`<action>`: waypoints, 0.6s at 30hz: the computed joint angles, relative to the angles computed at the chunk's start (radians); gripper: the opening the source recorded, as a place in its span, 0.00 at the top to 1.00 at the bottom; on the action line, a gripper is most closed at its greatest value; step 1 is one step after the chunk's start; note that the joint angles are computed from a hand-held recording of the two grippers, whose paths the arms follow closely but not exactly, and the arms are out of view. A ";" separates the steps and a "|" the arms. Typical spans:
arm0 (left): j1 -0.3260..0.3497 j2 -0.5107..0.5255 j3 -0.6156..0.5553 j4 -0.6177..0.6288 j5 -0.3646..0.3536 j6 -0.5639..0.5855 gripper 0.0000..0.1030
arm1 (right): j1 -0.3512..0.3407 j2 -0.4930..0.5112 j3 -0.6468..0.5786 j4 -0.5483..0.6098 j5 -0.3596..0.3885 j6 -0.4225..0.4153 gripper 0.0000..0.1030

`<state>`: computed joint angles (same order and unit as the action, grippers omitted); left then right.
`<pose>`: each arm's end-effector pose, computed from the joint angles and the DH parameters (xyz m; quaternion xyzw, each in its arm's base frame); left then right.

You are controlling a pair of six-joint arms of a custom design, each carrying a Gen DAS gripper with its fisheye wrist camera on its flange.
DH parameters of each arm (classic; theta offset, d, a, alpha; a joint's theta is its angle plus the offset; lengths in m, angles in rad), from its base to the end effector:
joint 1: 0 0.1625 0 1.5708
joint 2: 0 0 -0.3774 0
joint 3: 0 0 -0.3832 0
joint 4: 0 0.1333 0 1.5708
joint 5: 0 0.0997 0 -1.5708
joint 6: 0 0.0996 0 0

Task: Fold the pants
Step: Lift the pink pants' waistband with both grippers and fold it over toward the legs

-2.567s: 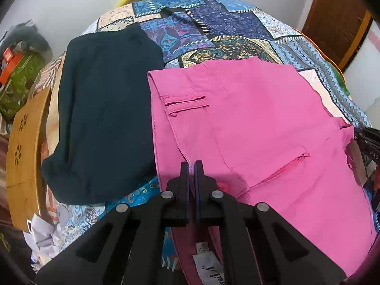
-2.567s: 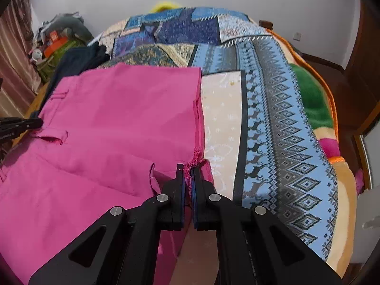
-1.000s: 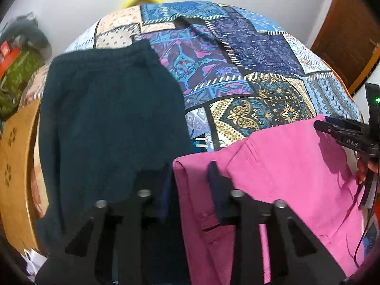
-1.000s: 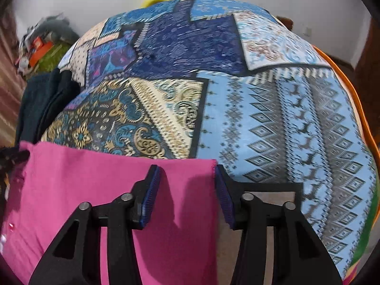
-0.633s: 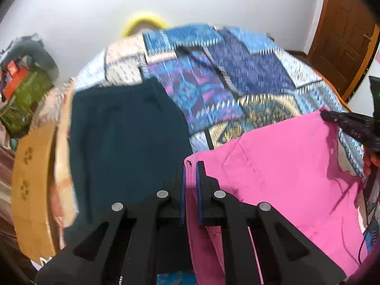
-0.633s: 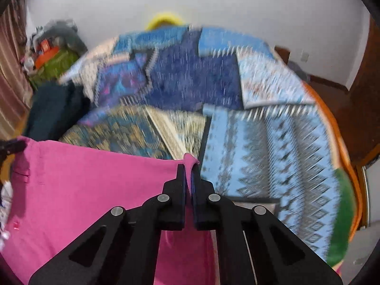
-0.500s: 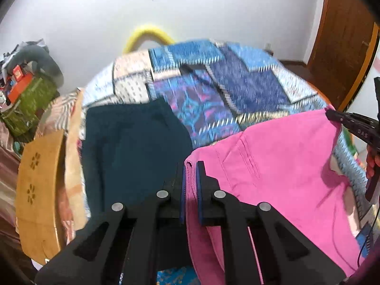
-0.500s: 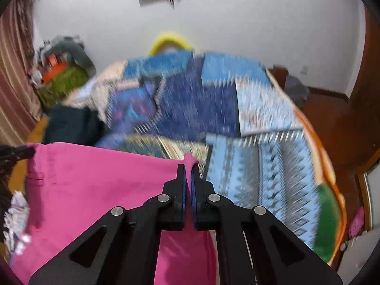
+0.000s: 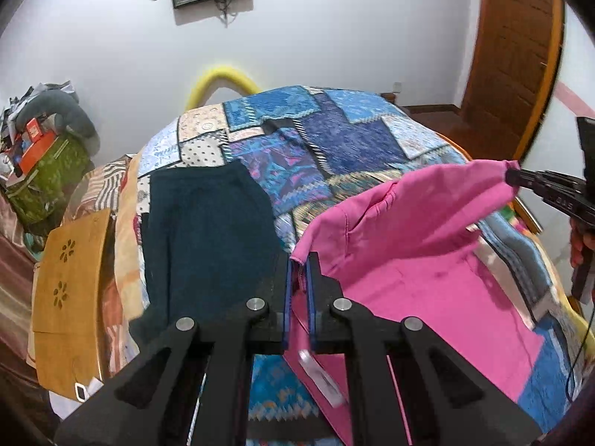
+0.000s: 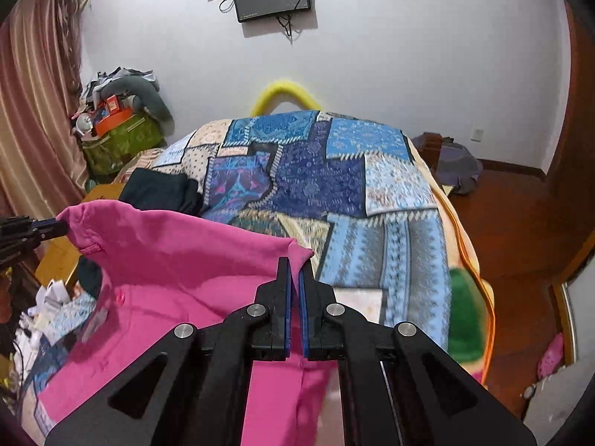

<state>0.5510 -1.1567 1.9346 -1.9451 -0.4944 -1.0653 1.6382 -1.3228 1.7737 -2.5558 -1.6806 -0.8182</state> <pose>-0.3086 -0.4490 0.1565 0.0836 0.8433 -0.3470 0.4018 0.1608 -0.5642 0.3269 0.3996 -0.8764 0.2257 0.1459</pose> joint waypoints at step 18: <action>-0.165 -0.020 0.207 -0.078 -0.234 -0.178 0.96 | -0.174 -0.303 0.289 0.080 0.006 -0.159 0.97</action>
